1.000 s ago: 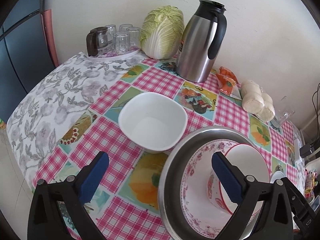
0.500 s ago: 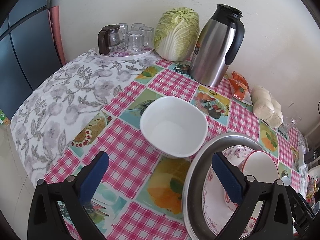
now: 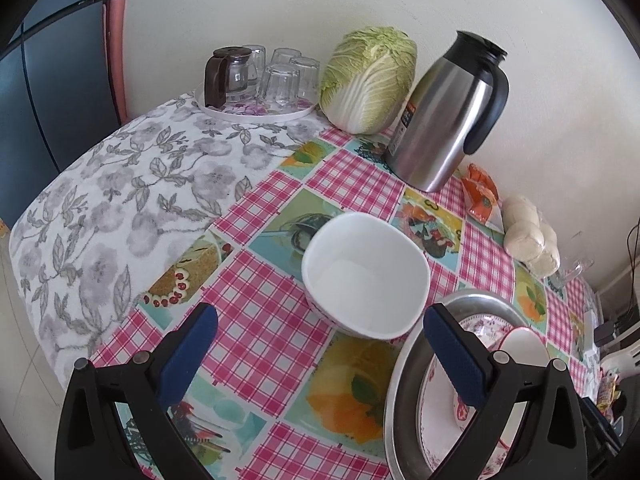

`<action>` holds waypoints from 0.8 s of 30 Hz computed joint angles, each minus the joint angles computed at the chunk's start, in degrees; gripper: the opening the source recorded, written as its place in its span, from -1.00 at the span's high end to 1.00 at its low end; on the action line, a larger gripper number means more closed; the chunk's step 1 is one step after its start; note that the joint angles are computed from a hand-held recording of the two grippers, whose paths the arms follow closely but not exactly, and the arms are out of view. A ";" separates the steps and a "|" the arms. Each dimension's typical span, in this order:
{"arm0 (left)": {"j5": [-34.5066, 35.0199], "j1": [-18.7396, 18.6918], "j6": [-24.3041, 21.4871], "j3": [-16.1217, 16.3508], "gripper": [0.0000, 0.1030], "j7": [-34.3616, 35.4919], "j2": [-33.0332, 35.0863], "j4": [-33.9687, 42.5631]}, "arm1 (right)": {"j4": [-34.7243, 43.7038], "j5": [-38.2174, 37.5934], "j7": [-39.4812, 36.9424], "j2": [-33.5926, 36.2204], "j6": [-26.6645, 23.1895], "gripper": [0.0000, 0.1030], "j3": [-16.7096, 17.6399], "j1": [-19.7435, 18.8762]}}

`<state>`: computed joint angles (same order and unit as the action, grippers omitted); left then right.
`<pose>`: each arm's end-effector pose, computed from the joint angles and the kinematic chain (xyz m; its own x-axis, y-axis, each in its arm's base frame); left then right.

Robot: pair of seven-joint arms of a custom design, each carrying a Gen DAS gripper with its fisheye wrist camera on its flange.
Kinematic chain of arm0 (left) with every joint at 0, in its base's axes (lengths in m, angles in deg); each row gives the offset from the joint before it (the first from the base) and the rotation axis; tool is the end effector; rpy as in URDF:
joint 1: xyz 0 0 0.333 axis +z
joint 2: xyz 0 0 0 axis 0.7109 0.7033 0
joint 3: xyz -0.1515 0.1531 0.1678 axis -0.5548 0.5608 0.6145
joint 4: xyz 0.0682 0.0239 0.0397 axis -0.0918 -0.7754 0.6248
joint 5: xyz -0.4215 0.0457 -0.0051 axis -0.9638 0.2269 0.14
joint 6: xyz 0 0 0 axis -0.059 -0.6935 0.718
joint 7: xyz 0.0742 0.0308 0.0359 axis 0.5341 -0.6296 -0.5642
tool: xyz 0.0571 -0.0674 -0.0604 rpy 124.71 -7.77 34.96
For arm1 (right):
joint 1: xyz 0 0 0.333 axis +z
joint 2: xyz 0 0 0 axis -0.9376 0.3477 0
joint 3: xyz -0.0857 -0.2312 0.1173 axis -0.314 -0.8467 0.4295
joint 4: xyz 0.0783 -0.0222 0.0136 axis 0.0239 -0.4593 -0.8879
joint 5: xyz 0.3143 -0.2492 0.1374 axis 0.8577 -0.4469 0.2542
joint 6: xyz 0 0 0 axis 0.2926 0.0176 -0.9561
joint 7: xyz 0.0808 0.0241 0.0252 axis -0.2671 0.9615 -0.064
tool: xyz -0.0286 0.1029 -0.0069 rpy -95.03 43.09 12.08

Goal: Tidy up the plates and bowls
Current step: 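Move both grippers to the rim of the white square bowl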

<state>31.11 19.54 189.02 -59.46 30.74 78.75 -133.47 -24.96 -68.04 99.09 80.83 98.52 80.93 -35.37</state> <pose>0.6120 -0.3929 0.3602 0.2762 -0.9302 0.2417 -0.7456 -0.3661 -0.5569 0.5535 0.4061 0.3887 -0.0990 -0.9878 -0.1198 -0.7907 0.1512 -0.5933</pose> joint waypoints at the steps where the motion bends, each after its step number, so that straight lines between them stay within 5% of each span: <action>1: 0.18 0.20 1.09 0.25 -0.99 -0.70 -0.22 -0.58 | 0.75 0.26 -0.47 0.50 -0.07 -1.00 0.16 0.02; 16: -6.98 5.09 11.23 -0.71 -0.99 3.45 0.25 -4.15 | 22.79 6.01 -10.12 14.03 -9.00 -1.00 -1.64 4.44; 24: -9.06 4.65 12.49 0.74 -0.99 2.80 1.43 -3.77 | 35.61 10.78 -14.54 22.08 -14.20 -1.00 -3.50 5.69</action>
<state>22.05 24.19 201.52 -58.72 33.54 80.19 -137.24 10.65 -57.27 84.55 102.90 84.32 77.42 -29.68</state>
